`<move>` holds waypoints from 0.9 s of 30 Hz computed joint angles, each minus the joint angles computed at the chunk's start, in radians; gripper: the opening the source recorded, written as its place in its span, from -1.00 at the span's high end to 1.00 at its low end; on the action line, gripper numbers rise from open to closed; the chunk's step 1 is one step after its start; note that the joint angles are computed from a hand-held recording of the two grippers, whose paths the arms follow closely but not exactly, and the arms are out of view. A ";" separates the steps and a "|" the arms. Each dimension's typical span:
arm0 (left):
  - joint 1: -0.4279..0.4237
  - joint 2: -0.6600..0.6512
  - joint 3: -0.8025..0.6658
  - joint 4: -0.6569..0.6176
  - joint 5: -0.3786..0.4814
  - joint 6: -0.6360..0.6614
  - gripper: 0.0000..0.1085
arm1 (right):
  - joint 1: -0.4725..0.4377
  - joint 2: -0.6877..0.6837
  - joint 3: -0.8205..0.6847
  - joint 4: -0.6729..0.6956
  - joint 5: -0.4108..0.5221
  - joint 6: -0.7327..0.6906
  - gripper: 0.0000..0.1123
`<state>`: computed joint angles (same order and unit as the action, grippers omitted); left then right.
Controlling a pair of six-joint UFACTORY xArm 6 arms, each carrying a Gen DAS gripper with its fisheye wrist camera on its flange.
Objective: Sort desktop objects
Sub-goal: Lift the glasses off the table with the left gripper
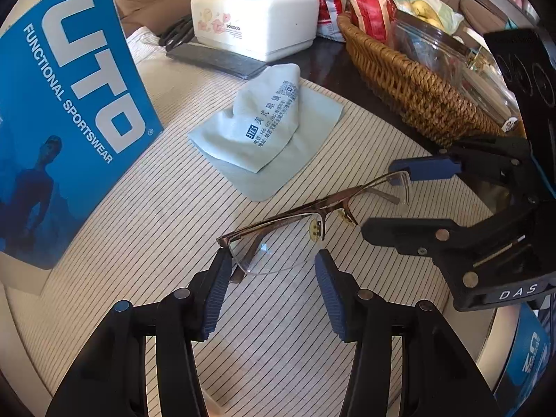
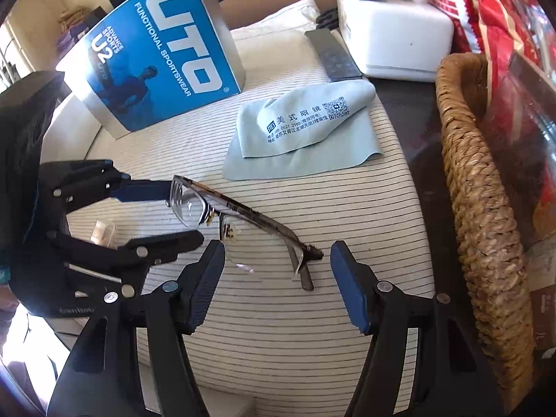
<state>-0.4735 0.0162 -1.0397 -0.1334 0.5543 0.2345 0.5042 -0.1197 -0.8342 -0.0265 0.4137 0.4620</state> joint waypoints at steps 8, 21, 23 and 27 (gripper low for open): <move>-0.012 0.005 -0.008 0.028 0.007 0.000 0.05 | 0.005 0.044 -0.037 0.020 0.000 -0.015 -0.10; -0.018 0.039 -0.051 0.073 0.029 -0.043 -0.18 | 0.001 0.046 -0.033 0.093 -0.015 -0.061 0.03; -0.016 0.042 -0.054 0.050 0.025 -0.035 -0.18 | -0.002 0.041 -0.026 0.128 -0.025 -0.088 0.03; -0.010 0.033 -0.039 0.066 0.004 -0.058 -0.02 | -0.002 0.041 -0.024 0.165 -0.034 -0.124 0.03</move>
